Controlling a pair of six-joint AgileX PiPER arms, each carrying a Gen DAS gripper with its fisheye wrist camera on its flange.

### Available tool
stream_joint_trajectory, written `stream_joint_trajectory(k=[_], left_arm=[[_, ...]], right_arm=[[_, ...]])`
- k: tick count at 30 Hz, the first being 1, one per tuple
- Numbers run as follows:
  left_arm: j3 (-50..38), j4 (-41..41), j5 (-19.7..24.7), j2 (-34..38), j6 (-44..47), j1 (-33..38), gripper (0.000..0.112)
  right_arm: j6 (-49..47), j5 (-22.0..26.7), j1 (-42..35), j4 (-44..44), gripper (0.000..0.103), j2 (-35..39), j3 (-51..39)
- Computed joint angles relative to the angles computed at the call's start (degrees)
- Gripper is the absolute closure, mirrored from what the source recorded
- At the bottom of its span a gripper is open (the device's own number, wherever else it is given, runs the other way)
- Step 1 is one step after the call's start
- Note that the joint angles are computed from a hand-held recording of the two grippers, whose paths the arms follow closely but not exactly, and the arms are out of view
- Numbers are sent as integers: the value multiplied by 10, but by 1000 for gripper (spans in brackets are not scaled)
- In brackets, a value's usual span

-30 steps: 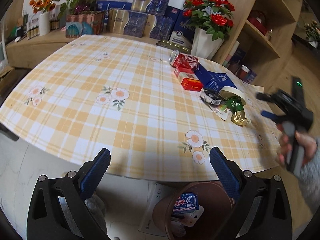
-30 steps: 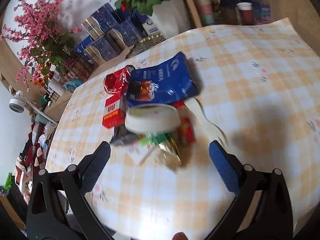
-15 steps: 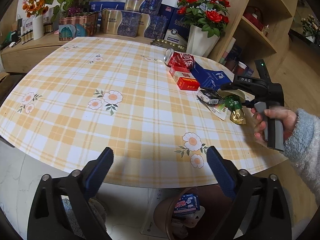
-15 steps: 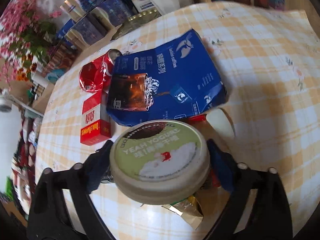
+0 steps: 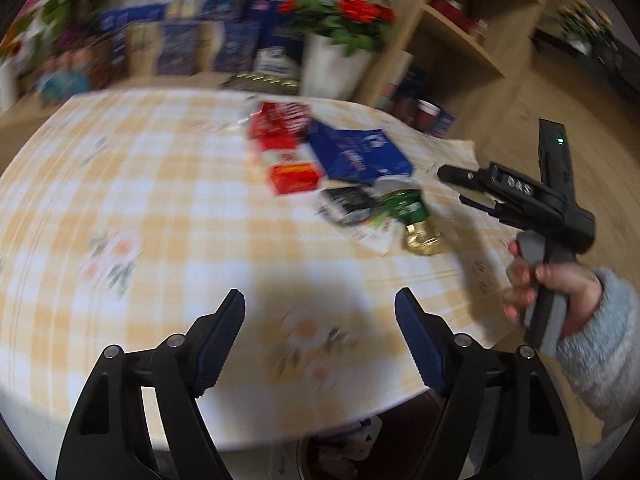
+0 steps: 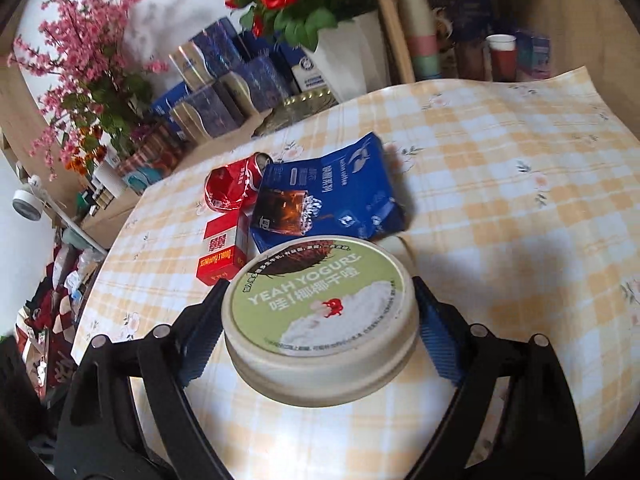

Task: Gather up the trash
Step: 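Lift the yogurt tub with the right gripper while the left grasps the black snack package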

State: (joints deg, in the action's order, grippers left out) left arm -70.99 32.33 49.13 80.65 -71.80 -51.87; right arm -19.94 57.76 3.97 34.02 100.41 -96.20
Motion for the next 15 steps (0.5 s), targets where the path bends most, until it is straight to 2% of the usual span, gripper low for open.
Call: stream_joint_trajectory(k=[6,10,12,15], left_arm=[[-132,-131,-40,129,182,89,37],[-227,-161,-11,207,293,114,37],[-270,-190,13,239,366,128,43],[-327,-189,47,281,438,136,44]], right_arm=[[-48,-9,-55,37,17,-64,86],[-69,5,-91,54,17,-80,114],[-78,13,-107,59,17,-83,122],[-98,17,-125,66,17,-90,136]])
